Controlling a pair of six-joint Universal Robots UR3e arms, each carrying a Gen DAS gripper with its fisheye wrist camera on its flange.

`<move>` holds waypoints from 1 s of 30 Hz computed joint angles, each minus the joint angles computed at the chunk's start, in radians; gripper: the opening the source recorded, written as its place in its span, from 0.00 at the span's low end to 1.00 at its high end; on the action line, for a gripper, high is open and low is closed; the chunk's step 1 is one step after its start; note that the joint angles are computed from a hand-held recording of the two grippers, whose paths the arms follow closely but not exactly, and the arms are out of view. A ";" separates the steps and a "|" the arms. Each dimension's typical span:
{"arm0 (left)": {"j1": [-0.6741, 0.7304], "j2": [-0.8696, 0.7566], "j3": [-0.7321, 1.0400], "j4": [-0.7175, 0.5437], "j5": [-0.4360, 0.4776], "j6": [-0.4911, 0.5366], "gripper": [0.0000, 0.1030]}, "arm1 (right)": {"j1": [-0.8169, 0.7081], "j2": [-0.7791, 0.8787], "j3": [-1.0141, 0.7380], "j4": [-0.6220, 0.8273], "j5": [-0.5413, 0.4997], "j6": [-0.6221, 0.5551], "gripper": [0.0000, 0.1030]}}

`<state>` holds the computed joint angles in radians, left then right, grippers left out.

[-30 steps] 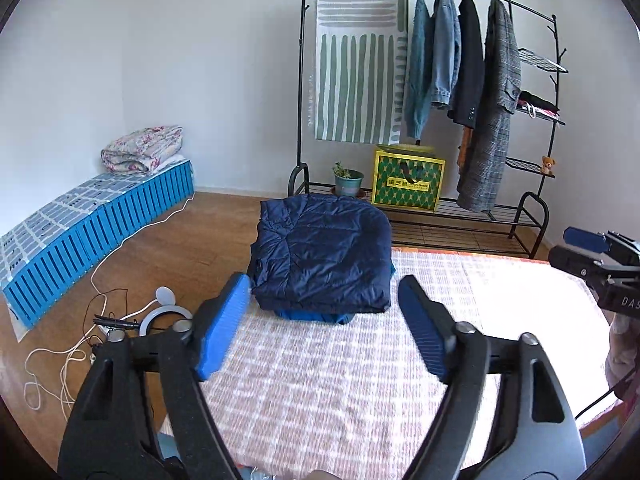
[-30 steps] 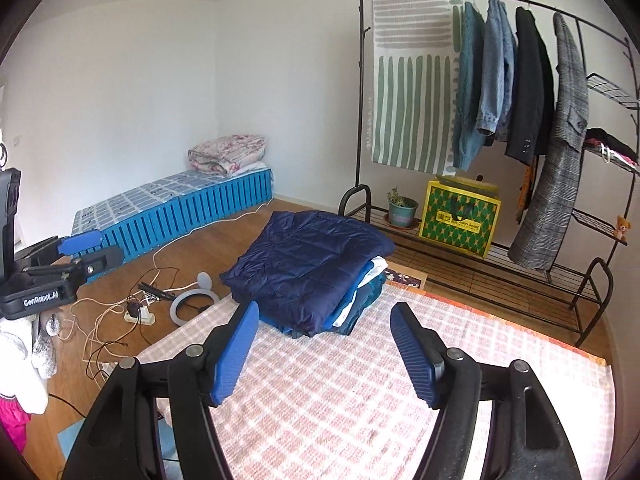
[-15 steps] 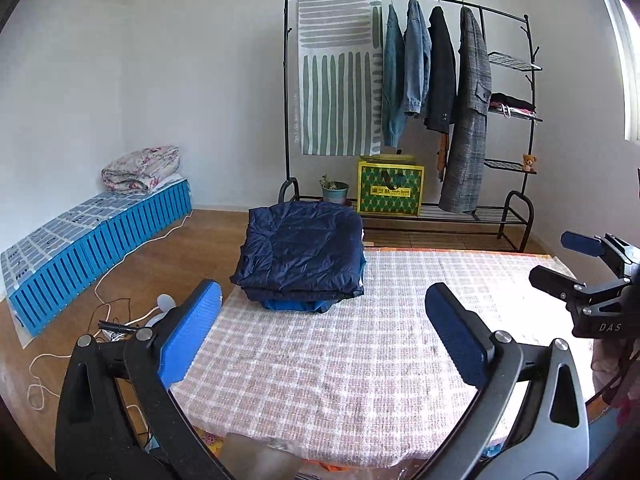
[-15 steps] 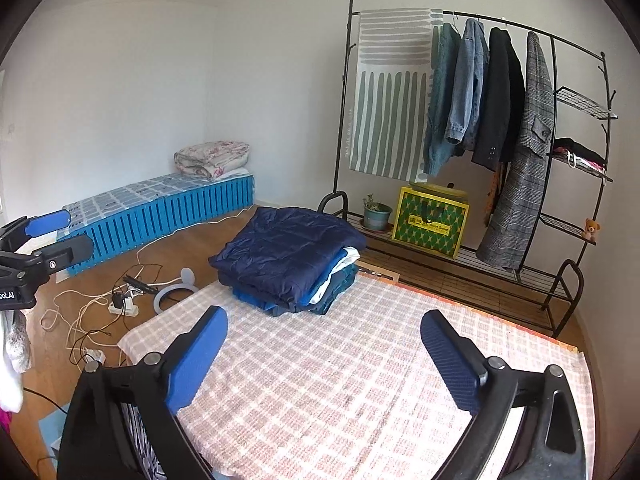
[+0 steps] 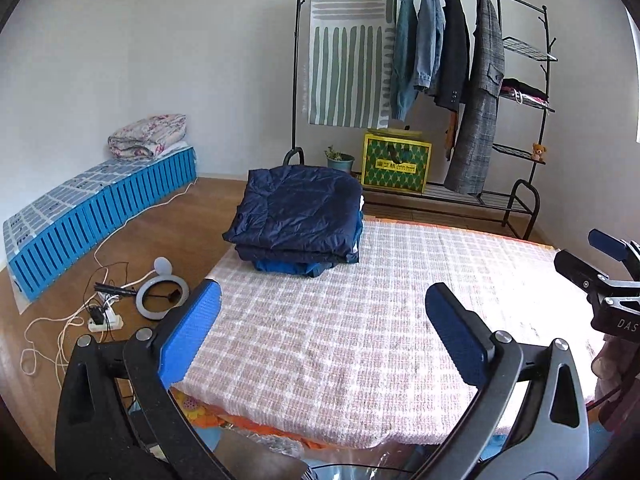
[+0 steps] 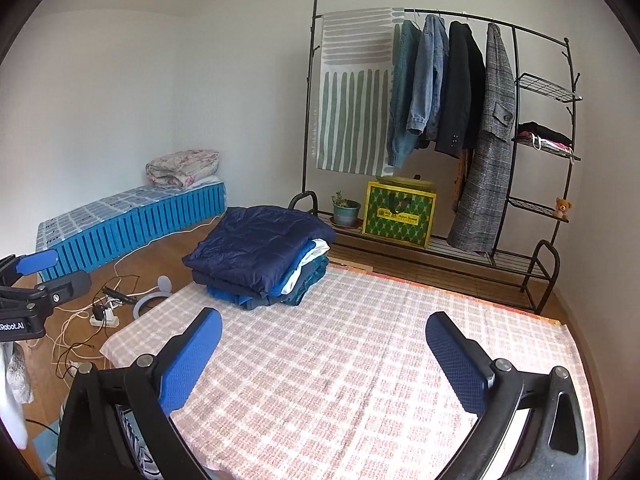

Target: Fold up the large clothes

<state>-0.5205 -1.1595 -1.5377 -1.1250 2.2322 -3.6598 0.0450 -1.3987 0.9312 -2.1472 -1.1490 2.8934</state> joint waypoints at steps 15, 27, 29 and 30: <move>-0.028 -0.013 -0.021 0.024 0.030 -0.023 1.00 | -0.022 -0.025 0.040 0.000 -0.015 0.030 1.00; -0.033 -0.020 0.004 0.010 0.030 -0.020 1.00 | -0.015 -0.033 0.056 0.002 -0.012 0.034 1.00; -0.037 -0.022 0.004 0.011 0.036 -0.022 1.00 | -0.014 -0.034 0.058 0.008 -0.011 0.033 1.00; -0.038 -0.024 0.004 0.014 0.037 -0.022 1.00 | -0.018 -0.036 0.058 0.012 -0.006 0.032 1.00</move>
